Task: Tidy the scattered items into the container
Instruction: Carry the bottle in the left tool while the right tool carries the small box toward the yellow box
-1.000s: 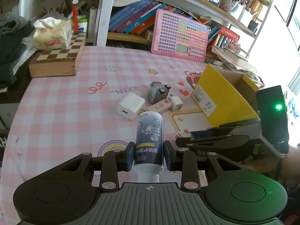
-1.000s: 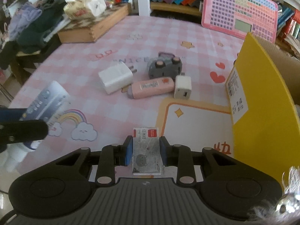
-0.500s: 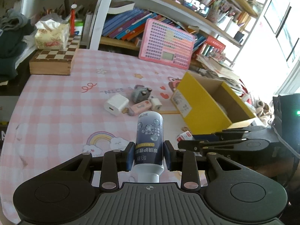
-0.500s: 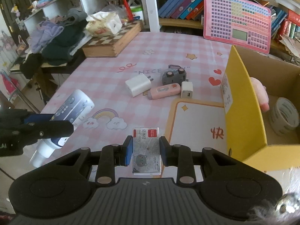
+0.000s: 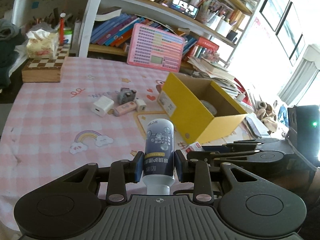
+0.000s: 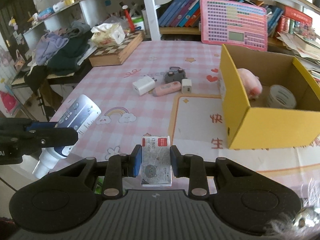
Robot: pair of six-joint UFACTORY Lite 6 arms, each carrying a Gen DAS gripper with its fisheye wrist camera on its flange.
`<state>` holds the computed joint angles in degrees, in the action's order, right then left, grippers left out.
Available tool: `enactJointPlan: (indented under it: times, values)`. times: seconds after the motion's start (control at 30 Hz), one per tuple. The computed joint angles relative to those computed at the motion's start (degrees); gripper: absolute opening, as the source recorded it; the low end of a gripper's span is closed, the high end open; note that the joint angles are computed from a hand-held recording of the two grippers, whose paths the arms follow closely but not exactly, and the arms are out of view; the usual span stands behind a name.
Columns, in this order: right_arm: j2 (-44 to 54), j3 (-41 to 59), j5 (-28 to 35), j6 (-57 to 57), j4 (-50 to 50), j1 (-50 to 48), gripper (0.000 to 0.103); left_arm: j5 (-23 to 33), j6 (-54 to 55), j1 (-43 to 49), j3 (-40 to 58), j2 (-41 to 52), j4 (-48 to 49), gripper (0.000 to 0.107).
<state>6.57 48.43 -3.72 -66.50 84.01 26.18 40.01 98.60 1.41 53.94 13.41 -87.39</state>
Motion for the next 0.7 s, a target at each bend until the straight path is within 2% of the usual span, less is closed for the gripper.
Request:
enactJointPlan:
  times: [0.3, 0.7]
  values:
    - [-9.68, -9.97, -4.18, 2.27, 2.09, 1.56, 0.028, 1.67, 1.27, -2.71, -3.08, -2.18, -0.09, 0.031]
    - [-19.80, -18.66, -8.91, -7.10, 15.53, 0.71, 0.028, 2.54, 1.47, -8.42, -0.91, 0.06, 0.28, 0.031]
